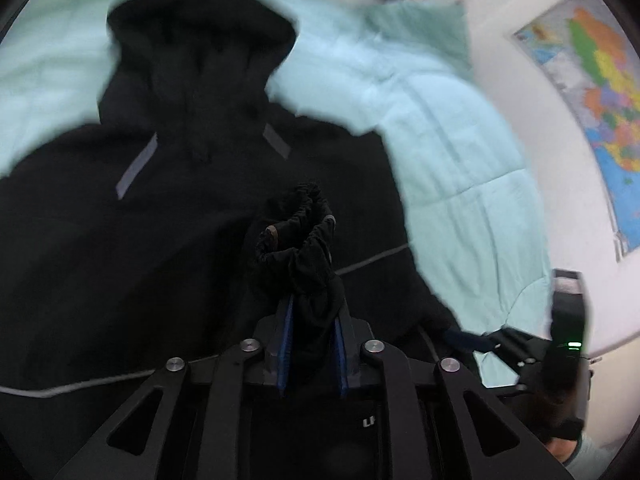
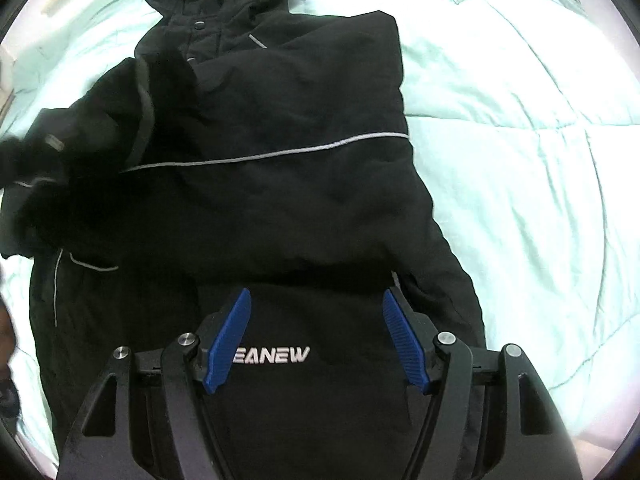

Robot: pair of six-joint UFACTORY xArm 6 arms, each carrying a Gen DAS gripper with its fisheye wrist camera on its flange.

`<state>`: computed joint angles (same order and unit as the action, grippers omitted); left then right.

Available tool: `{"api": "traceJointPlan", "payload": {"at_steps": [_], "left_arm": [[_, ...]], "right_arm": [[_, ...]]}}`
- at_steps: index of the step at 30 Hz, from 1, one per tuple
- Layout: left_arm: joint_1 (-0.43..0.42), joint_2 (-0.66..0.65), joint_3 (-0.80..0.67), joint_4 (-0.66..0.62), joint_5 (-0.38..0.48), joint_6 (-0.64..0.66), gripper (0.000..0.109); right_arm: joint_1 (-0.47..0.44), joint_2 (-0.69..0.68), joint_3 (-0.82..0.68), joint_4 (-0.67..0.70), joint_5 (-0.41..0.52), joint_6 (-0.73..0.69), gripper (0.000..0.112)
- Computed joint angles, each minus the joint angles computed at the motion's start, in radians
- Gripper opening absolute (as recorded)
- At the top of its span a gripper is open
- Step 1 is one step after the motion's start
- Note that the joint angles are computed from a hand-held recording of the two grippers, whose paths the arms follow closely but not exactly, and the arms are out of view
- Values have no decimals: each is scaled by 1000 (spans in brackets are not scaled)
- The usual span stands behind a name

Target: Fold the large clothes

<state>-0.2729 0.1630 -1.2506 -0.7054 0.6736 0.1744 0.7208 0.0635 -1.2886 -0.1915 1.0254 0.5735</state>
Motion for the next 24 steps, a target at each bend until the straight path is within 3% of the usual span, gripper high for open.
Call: {"api": "traceJointPlan", "payload": {"at_steps": [2,5,6,9,15,19,22,24], "left_arm": [[27,38,-20,-107,87,35,26],[68,40,-6,-275,160,126,47],[72,30,2,-271,164,118,54],[84,-21,35,-253,172,133,60],[159,-163,155,-207,161,110,62],[208,-250,232,-174,132,87,62],[240,-321,283,-143,108,75,62],[262,-354,307,-134,104,63,62]], "right_arm": [[4,18,-18,-8,4,-2,70],[0,62,-64,14,-3,-21,70],[-5,78,-79,24,-10,-29,70],[-12,118,-140,82,-42,-64,70],[-29,238,-289,238,-87,-142,70],[-42,325,-373,307,-83,-119,70],[-59,383,-415,465,-86,-147,58],[-58,415,-446,485,-74,-149,53]]}}
